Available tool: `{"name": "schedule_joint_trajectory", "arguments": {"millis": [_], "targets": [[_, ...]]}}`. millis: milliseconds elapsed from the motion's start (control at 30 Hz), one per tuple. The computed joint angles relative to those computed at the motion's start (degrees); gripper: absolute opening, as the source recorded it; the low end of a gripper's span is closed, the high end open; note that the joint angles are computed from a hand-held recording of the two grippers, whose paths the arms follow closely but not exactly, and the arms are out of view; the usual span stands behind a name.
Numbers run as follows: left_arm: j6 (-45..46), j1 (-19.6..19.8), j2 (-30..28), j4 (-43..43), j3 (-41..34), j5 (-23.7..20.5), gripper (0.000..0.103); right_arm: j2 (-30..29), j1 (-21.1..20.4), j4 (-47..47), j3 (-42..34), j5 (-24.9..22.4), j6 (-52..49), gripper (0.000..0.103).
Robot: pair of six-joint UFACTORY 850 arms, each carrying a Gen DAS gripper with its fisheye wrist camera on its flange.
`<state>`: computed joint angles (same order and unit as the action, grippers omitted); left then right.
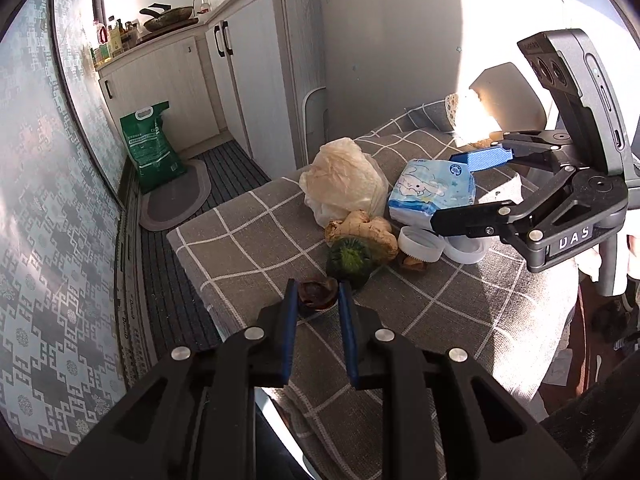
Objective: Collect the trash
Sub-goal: 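Grasp the brown peel with the left tool while the right tool grasps the blue wipes pack, then carry the peel and wipes pack over the teal bin with both tools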
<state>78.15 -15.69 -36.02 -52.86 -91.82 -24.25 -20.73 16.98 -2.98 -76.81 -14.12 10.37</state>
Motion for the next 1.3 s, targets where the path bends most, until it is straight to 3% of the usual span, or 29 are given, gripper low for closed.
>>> {"name": "schedule_joint_trajectory", "arguments": {"millis": [300, 500, 800, 1300], "targets": [[3.07, 0.87, 1.31, -4.67, 0.97, -1.62, 0.022, -2.04, 0.56, -4.69, -2.46, -3.31, 5.14, 0.086], [5.41, 1.59, 2.34, -7.99, 1.85, -2.17, 0.022, -2.25, 0.87, -7.53, -2.72, -3.79, 8.7, 0.075], [4.6, 3.79, 3.24, -14.73, 1.53, -5.11, 0.022, -1.11, 0.69, -6.72, -2.11, -2.52, 11.21, 0.073], [4.18, 7.73, 6.91, -18.06, 4.56, -4.28, 0.022, 0.37, 4.18, 2.04, -5.41, -1.58, 6.38, 0.073]]}}
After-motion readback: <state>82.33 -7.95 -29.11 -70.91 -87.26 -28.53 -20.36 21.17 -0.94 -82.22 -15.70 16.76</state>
